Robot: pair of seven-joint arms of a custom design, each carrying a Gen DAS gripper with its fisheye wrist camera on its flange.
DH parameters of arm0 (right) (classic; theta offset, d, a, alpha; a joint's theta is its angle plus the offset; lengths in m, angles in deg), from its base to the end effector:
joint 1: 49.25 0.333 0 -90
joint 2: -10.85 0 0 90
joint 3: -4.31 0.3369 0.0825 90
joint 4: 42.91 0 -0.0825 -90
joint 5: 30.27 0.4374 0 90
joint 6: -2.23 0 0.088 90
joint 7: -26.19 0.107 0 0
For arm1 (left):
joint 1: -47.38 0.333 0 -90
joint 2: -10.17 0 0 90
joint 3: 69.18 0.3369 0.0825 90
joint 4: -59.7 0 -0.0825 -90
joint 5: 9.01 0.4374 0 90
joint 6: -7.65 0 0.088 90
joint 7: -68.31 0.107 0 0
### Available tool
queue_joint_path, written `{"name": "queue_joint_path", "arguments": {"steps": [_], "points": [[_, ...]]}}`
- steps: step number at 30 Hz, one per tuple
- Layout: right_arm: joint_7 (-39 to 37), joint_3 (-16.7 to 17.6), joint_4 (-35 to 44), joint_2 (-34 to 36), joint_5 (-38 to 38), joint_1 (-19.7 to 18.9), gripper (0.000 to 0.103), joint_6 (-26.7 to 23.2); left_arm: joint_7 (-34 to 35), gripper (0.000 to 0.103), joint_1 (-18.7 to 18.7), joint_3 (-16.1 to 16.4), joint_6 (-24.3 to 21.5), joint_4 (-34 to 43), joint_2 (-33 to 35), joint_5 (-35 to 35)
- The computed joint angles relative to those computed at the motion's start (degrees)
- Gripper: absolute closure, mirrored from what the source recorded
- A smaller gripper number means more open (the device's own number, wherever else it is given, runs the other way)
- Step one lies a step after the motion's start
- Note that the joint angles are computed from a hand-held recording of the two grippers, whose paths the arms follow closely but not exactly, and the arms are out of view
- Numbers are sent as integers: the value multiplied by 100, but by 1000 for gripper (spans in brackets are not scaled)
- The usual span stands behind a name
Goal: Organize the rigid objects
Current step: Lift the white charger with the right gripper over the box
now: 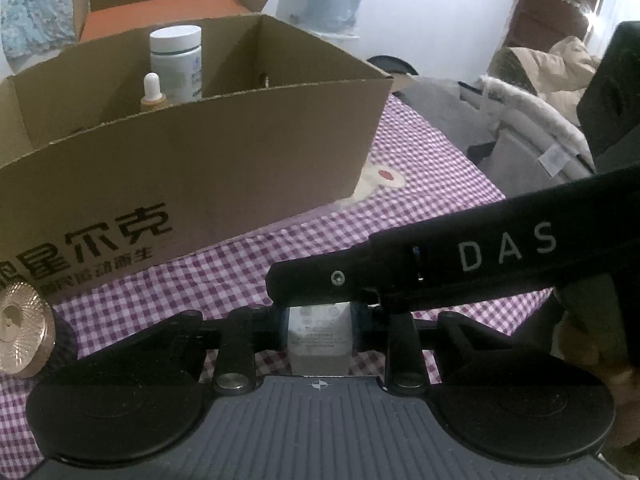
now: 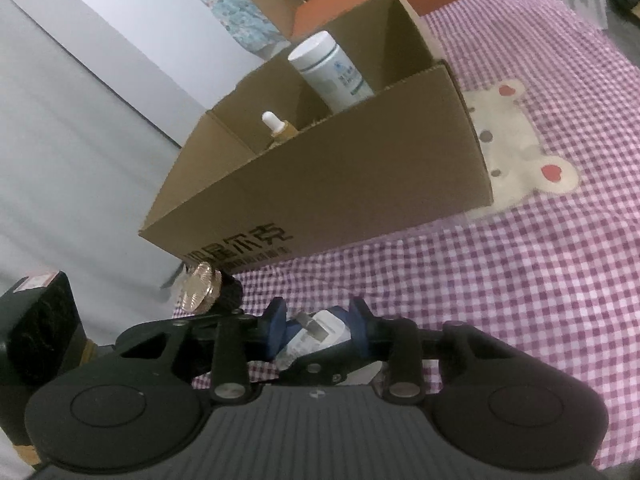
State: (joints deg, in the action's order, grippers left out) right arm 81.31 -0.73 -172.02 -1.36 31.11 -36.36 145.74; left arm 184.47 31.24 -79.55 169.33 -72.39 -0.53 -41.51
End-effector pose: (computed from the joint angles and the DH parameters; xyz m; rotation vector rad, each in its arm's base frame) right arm 0.5577 0.0687 0.4953 -1.5672 1.5820 0.1047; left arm 0.5183 -0.2324 0.4897 -1.4392 2.2986 -1.0147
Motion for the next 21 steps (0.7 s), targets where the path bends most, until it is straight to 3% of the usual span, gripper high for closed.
{"name": "queue_joint_path", "arguments": {"steps": [13, 21], "points": [[-674, -73, 110, -223, 346, 163, 74, 207, -86, 77, -70, 102, 332, 27, -347, -13], [-1414, -104, 1171, 278, 762, 87, 76, -39, 9, 77, 48, 197, 130, 1118, 172, -119]]}}
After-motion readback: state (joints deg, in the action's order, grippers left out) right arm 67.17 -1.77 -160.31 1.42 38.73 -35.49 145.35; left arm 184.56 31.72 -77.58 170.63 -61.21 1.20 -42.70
